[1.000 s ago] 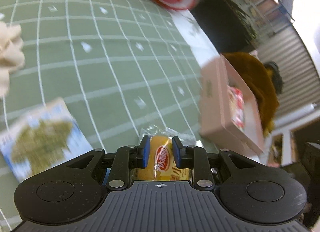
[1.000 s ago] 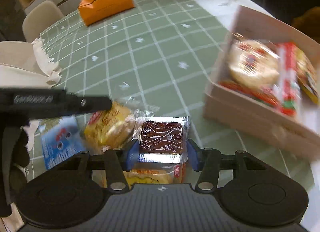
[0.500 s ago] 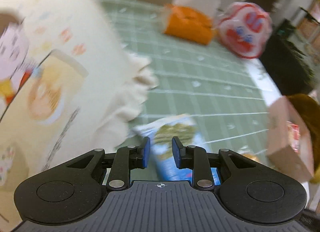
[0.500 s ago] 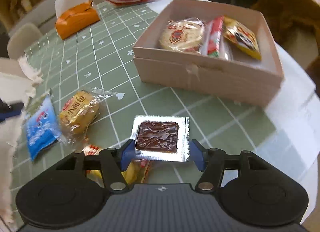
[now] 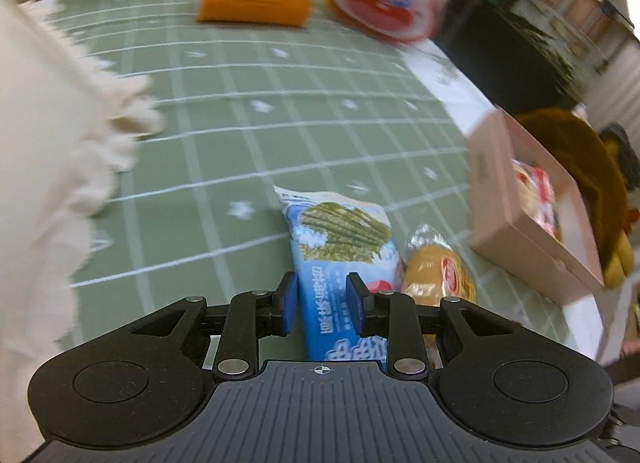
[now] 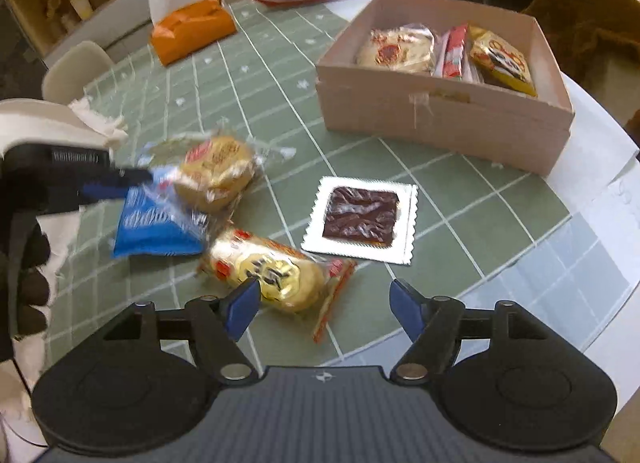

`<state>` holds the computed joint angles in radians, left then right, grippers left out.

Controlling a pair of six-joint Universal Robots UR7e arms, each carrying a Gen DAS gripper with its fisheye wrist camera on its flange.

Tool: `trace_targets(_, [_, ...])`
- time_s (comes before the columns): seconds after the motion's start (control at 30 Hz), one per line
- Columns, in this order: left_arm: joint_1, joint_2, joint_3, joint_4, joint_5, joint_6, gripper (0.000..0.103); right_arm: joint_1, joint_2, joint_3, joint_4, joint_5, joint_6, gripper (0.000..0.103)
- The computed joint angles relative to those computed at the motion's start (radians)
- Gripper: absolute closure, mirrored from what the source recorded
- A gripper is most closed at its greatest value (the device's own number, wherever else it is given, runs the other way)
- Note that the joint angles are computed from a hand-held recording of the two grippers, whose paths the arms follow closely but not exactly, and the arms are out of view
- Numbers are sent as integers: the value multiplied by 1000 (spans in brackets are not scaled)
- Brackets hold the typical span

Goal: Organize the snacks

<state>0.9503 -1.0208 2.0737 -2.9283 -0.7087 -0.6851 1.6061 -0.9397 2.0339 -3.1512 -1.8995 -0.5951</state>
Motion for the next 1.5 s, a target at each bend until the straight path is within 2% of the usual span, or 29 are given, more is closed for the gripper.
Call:
trace_targets(0.07, [-2, 8, -6, -23, -41, 42, 72, -2, 11, -2, -25, -15, 2, 26])
trace_targets(0.13, [-7, 14, -9, -49, -75, 92, 72, -1, 24, -8, -64, -44, 12, 26])
trace_targets(0.27, [-13, 12, -9, -77, -175, 154, 72, 11, 96, -36, -222, -183, -30, 24])
trace_targets(0.33, [-22, 15, -11, -93, -202, 189, 72, 5, 101, -40, -253, -196, -21, 24])
trace_targets(0.47, [-47, 40, -21, -159, -252, 281, 72, -15, 85, -45, -235, -186, 23, 23])
trace_targets(0.53, [-70, 62, -20, -226, -225, 332, 72, -21, 80, -44, -238, -187, 35, 21])
trace_targets(0.67, [-127, 113, 0, -454, -55, 376, 72, -28, 74, -33, -258, -194, 46, 20])
trace_targets(0.7, [-132, 115, 1, -488, -48, 382, 72, -31, 70, -25, -266, -192, 49, 20])
trace_targets(0.77, [-120, 102, -17, -431, -122, 395, 72, -36, 69, -15, -287, -190, 48, 19])
trace_targets(0.83, [-107, 97, -54, -279, -213, 427, 72, -40, 70, -9, -306, -189, 46, 17])
trace_targets(0.93, [-111, 151, -104, -154, -257, 537, 72, -43, 68, -3, -315, -193, 54, 16])
trace_targets(1.07, [-105, 247, -183, -52, -242, 644, 72, -46, 55, 11, -318, -198, 50, 16])
trace_targets(1.2, [-107, 303, -235, 43, -192, 715, 72, -54, 43, 28, -330, -205, 58, 14])
trace_targets(1.33, [-114, 324, -251, 64, -170, 787, 65, -66, 38, 49, -363, -203, 62, 7])
trace_targets(1.5, [-106, 320, -246, 55, -168, 743, 61, -73, 36, 63, -386, -206, 69, 2])
